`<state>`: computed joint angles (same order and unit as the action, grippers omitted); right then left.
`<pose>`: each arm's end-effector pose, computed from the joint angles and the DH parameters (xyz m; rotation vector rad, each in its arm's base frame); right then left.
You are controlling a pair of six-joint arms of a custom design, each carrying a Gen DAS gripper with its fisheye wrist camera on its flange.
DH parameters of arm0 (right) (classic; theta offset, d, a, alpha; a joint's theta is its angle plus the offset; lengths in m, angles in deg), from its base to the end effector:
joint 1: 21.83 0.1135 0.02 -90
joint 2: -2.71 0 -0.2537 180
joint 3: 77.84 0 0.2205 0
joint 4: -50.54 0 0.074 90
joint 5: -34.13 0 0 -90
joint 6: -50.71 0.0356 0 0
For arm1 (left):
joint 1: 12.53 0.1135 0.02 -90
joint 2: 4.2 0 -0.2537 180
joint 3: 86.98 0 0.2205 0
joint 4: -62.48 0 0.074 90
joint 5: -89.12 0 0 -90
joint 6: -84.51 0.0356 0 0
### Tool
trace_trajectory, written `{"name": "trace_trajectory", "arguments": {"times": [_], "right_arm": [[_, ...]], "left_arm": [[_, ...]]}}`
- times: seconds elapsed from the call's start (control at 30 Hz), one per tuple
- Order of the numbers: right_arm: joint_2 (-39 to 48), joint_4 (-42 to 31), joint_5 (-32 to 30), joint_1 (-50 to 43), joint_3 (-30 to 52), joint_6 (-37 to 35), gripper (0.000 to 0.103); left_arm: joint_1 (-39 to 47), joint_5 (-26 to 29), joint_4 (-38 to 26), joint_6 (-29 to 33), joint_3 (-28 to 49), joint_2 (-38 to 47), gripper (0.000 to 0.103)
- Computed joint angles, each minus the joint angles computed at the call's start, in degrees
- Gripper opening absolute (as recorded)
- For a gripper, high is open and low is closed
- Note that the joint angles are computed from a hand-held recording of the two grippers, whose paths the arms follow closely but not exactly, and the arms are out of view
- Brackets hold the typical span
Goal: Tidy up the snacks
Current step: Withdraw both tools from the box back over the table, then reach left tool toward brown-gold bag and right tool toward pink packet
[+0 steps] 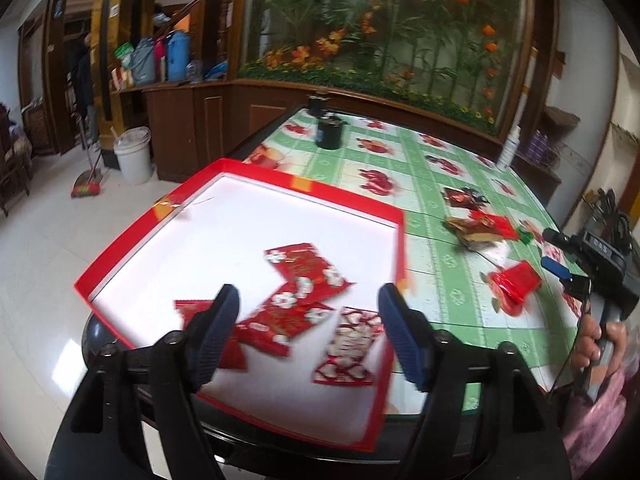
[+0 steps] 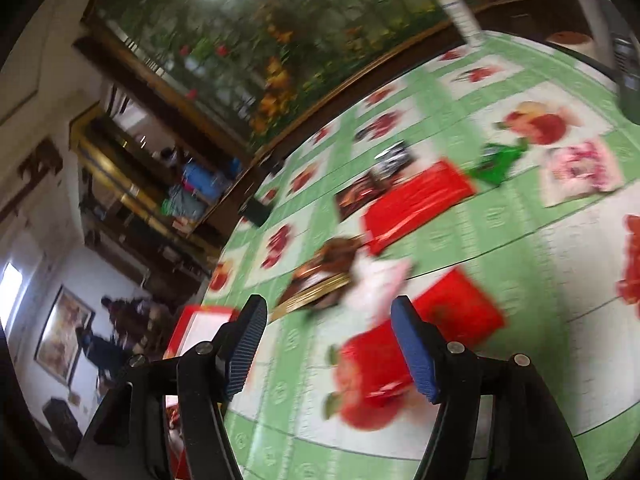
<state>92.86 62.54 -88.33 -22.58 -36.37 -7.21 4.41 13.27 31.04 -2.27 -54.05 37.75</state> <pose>0.2499 0.0158 0.1394 0.3169 2.2267 0.9255 0.1285 0.0300 0.1781 -0.1408 2.2486 -0.0932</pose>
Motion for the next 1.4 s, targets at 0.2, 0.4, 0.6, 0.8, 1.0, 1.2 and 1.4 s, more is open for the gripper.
{"name": "trace_trajectory", "arguments": {"times": [0.2,0.4,0.6,0.8,1.0,1.2,1.4], "right_arm": [[3.5,2.1,-6.4,-10.9,-0.5,-1.2,0.068],[6.4,2.5,-9.8,-16.1,0.0,-1.2,0.069],[8.0,1.9,-11.3,-17.5,0.6,-1.2,0.069],[7.8,0.9,-10.1,-16.8,0.7,-2.1,0.069],[7.5,0.8,-9.1,-16.2,0.4,-2.2,0.069],[7.3,0.4,-7.5,-15.4,0.5,-2.5,0.069],[7.4,0.1,-6.9,-15.2,0.6,-2.6,0.069]], "left_arm": [[-14.7,-9.4,-1.8,-5.0,0.4,-2.4,0.075],[-25.3,-15.8,-1.4,-9.3,0.6,-0.2,0.075],[-32.8,-20.2,0.0,-12.4,0.9,3.0,0.075],[-34.4,-20.8,1.2,-13.5,0.5,4.6,0.075],[-33.4,-19.4,2.8,-13.2,-0.1,6.1,0.075],[-32.5,-18.0,4.0,-12.9,-0.5,7.4,0.075],[-31.2,-16.7,5.1,-12.4,-1.0,8.2,0.075]]}}
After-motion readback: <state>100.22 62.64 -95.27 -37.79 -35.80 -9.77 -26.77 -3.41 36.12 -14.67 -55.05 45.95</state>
